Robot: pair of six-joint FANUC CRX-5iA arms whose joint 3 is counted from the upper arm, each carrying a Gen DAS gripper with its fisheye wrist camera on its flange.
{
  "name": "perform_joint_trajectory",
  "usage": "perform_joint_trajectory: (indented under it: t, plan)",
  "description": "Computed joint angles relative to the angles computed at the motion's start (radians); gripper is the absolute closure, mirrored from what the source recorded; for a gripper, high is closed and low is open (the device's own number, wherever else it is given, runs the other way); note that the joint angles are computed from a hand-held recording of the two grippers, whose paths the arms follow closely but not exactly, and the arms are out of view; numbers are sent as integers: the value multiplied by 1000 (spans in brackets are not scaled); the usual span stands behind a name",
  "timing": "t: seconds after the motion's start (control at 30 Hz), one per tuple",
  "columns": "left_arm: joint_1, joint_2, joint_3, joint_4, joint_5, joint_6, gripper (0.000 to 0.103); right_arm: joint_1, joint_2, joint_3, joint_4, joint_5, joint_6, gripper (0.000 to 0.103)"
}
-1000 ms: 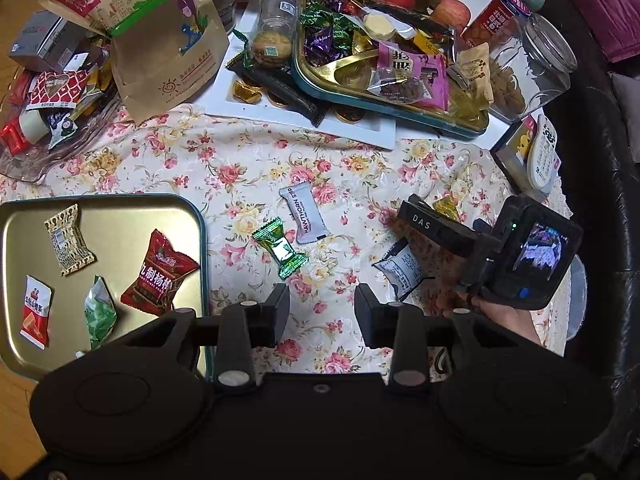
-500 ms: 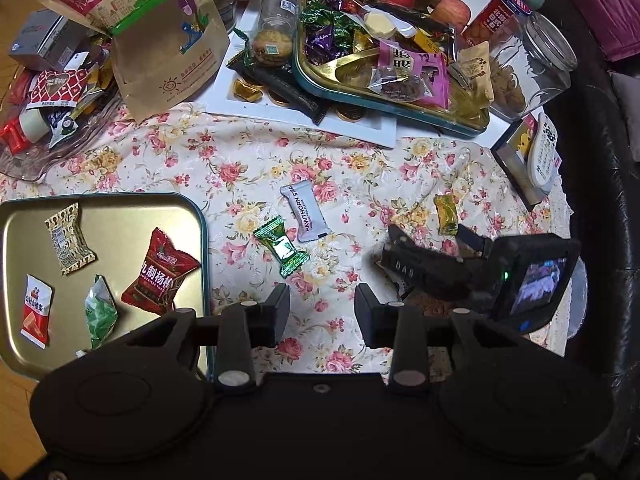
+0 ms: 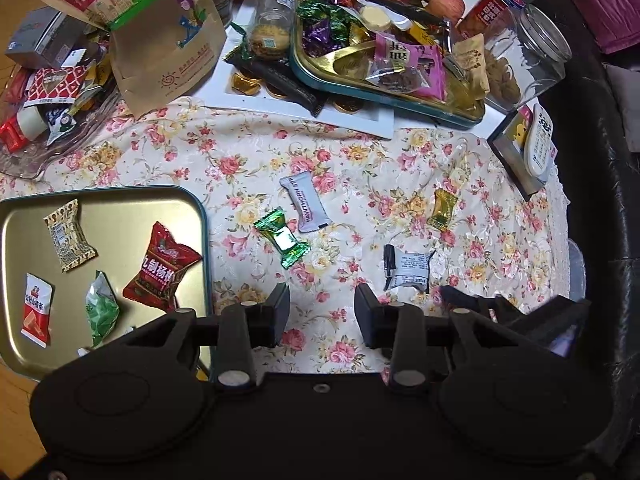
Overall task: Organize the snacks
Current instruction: 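Move the right tool toward the gold foil candy on the tablecloth, then close the right tool on the gold foil candy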
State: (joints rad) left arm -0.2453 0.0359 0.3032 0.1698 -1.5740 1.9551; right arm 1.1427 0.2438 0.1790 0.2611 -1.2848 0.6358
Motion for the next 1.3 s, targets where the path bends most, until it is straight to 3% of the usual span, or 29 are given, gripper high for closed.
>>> perform_joint_trajectory:
  t: [0.17,0.3,0.67,0.8,0.97,1.2,1.3]
  plan:
    - [22,-11,-3,-18,1,22,57,29,-60,-105,225,21,-300,21]
    - [30,-5,5,-35,-6,41,57,-22,-52,-89,252,-12,-403,17]
    - [-8,34,32,-48,-24,27,57,-146,74,57,127,10,-393,22]
    - [-20,51,46,-59,-39,26,57,-155,135,98,130,-15,-415,20]
    - [-25,55,51,-48,-35,19,57,-126,173,81,237,-35,-404,23]
    - [-37,61,55,-48,-39,6,57,-130,158,51,234,-10,-461,7]
    - [-40,63,58,-55,-43,6,57,-132,158,51,232,-7,-453,7]
